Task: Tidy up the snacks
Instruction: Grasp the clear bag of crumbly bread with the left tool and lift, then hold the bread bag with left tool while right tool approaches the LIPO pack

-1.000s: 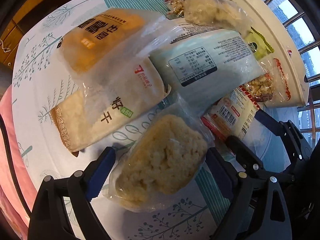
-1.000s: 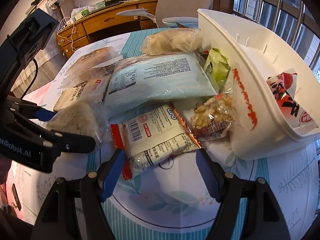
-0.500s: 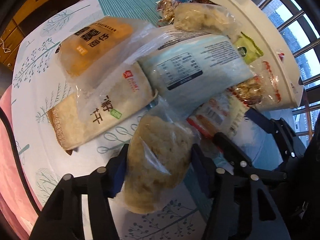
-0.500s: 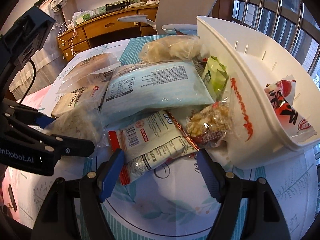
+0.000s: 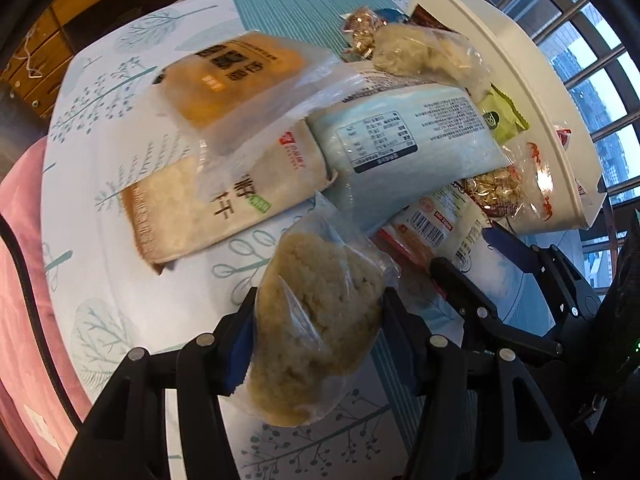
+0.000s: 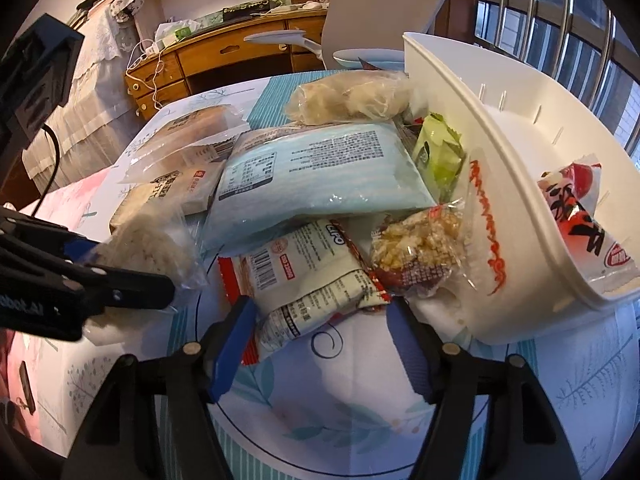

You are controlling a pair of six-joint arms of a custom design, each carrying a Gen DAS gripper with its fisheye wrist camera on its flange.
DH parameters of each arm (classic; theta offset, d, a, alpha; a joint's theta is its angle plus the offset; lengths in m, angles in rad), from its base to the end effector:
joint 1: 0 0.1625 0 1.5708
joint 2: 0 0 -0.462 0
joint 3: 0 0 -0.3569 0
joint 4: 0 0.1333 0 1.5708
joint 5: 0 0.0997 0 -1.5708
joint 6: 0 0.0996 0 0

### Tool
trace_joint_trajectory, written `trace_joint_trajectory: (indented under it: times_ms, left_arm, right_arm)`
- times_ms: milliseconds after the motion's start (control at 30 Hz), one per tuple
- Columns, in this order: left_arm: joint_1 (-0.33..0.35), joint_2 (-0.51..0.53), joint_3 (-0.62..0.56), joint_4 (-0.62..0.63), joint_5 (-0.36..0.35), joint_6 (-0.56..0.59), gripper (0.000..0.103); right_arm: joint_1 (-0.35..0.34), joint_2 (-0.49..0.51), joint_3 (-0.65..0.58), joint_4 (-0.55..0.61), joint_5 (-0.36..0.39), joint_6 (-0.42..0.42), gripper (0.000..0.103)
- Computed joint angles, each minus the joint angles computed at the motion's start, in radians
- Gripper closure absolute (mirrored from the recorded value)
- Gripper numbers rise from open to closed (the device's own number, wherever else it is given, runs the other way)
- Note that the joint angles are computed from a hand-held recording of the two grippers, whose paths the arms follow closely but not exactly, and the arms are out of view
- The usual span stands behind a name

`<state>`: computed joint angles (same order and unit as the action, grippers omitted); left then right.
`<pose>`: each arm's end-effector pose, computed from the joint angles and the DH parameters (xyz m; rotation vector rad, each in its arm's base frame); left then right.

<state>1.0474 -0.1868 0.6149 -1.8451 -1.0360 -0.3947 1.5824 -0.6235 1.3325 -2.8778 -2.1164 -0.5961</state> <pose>-0.2725 -0.8404 0.0002 0.2213 2.5839 -0.1356 0.0906 -0.7753 0.1856 0.5225 -2.3608 0.5169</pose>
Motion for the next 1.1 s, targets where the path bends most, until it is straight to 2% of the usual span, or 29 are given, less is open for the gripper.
trace_joint_trajectory:
  times_ms: [200,233,267,300,367,500,633,733,933,1100]
  left_arm:
    - [-0.01,-0.085,0.136,-0.067,0.003,-0.025,0.046]
    - [-0.014,-0.102,0.168,-0.086,0.003,-0.029,0.046]
    - [-0.017,-0.116,0.194,-0.1,0.004,-0.036,0.046]
    - [-0.017,-0.122,0.201,-0.103,0.006,-0.037,0.046]
    - [-0.021,-0.142,0.231,-0.119,0.012,-0.043,0.046]
    - [-0.022,-0.221,0.34,-0.168,0.021,-0.049,0.046]
    - [-0.022,-0.267,0.409,-0.207,0.027,-0.051,0.046]
    - [-0.025,-0.29,0.443,-0.228,0.029,-0.056,0.046]
    - [-0.037,-0.314,0.486,-0.281,0.031,-0.039,0.046]
    - [-0.047,-0.341,0.526,-0.324,0.028,-0.028,0.046]
  right_arm:
    - [0.012,-0.007,0.022,-0.019,-0.01,-0.023,0.057]
    - [0.014,-0.008,0.024,-0.013,-0.009,-0.026,0.064]
    - [0.016,-0.009,0.025,0.001,-0.009,-0.025,0.075]
    - [0.021,-0.008,0.027,0.012,-0.013,-0.031,0.079]
    - [0.037,0.009,0.035,-0.035,-0.061,-0.071,0.08]
    - [0.05,0.019,0.038,-0.053,-0.105,-0.074,0.083]
    - [0.057,0.02,0.043,-0.068,-0.134,-0.08,0.098]
    - [0.058,0.019,0.042,-0.06,-0.141,-0.073,0.102]
    - [0.065,-0.003,0.05,-0.011,-0.141,0.014,0.103]
    - [0.078,-0.029,0.075,-0.007,-0.141,0.041,0.103]
